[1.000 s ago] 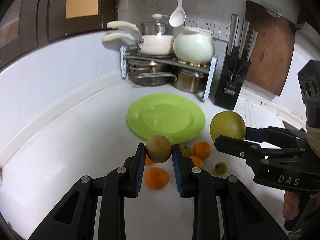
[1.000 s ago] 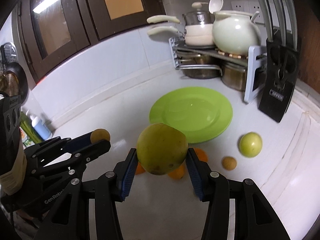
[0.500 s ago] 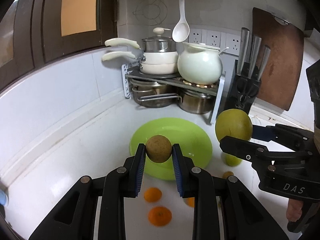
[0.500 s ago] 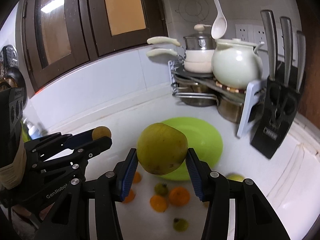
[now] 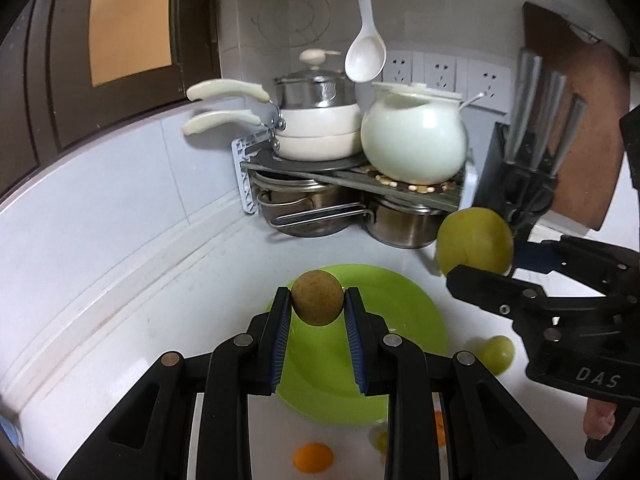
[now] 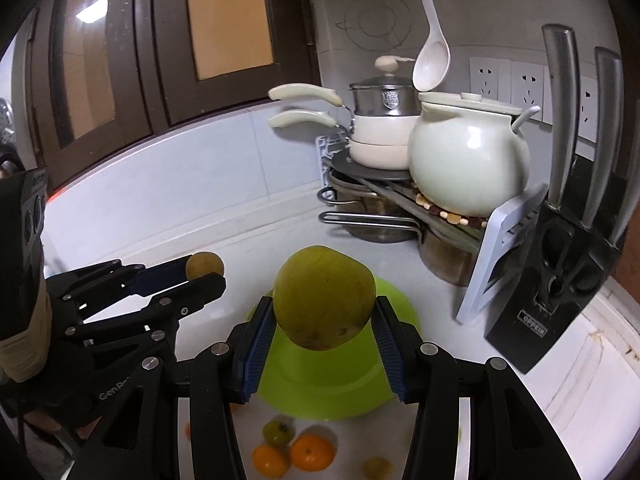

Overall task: Organize fruits
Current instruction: 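Carry the brown fruit and yellow-green pear with both tools over the green plate, then open both tools to release the fruits onto the green plate and withdraw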

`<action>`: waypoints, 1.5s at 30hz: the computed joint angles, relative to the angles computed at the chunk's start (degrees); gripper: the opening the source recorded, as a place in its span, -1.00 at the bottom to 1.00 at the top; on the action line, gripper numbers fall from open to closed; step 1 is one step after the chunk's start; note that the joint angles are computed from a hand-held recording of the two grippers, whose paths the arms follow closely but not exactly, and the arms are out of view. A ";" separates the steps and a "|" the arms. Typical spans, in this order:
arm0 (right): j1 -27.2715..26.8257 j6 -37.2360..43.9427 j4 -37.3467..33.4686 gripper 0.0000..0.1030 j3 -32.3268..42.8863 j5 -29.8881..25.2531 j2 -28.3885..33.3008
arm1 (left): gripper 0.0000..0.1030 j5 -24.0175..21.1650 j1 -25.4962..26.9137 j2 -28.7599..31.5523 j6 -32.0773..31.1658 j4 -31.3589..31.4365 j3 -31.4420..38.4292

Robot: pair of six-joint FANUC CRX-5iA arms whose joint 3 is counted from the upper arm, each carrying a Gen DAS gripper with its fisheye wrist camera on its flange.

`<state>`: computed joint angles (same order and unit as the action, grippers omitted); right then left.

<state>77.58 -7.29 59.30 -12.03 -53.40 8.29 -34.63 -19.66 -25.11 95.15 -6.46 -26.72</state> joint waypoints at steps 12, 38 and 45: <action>-5.96 8.19 -6.26 -0.02 3.73 2.50 4.22 | -0.47 1.91 6.13 11.42 -13.16 15.12 1.29; -13.16 30.05 -29.77 -0.02 16.98 2.06 15.16 | -0.47 -7.20 7.29 30.01 -20.85 17.25 12.26; -13.26 30.44 -29.08 -0.02 17.78 1.85 15.79 | -0.27 -7.59 8.05 30.23 -20.18 17.82 11.96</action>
<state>64.32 23.15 30.22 5.75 -51.55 24.08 -42.22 -11.62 5.11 74.97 11.36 -14.76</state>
